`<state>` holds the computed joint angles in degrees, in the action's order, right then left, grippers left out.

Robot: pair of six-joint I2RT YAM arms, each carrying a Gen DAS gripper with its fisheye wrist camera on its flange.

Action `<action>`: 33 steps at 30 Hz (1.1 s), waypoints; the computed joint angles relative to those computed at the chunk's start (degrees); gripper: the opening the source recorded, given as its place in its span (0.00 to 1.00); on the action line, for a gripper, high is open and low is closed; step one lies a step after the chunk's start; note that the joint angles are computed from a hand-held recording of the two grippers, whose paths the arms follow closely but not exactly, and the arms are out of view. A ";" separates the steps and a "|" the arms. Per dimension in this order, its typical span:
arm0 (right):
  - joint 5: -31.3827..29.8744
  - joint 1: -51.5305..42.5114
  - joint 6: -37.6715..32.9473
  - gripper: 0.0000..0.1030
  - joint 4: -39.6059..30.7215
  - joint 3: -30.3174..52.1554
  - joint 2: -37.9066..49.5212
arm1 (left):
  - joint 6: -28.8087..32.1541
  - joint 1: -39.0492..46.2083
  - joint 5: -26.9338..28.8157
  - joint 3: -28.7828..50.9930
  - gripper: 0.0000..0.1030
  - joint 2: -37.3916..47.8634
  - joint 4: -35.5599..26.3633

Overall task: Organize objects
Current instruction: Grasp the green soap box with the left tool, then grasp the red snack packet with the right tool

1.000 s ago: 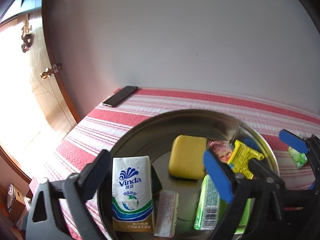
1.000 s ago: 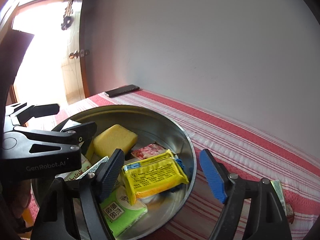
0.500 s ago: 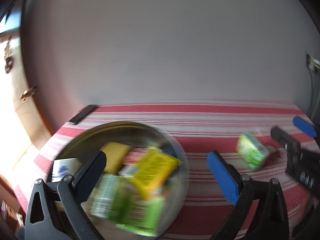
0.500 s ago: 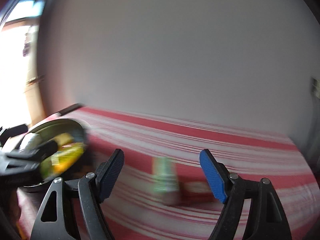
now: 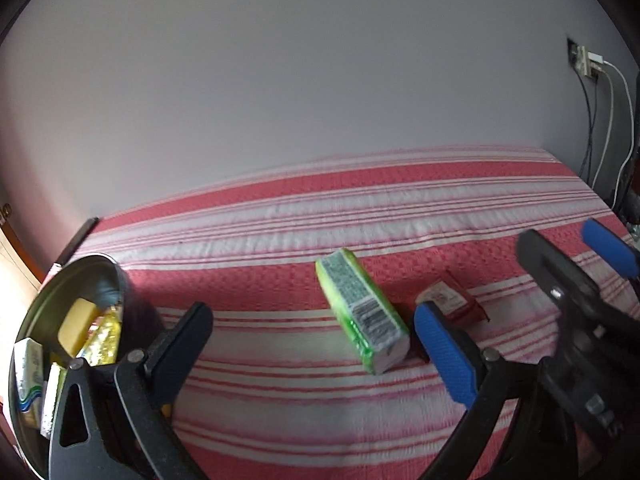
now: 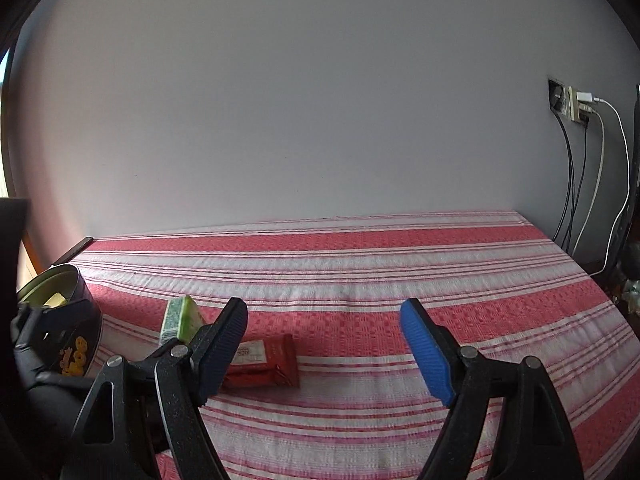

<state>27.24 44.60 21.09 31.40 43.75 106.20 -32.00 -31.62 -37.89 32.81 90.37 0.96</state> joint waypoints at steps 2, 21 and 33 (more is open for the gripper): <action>-0.40 -0.18 0.63 0.78 -0.10 -0.15 0.18 | 0.15 1.33 0.90 1.13 0.96 2.04 0.38; -12.23 -0.98 -2.92 0.78 -9.55 7.99 4.39 | 3.36 8.07 8.18 -5.83 0.26 -0.57 5.63; -14.70 0.14 -3.29 0.78 -27.30 23.47 13.12 | -0.57 4.27 2.07 -10.36 0.26 -4.95 3.77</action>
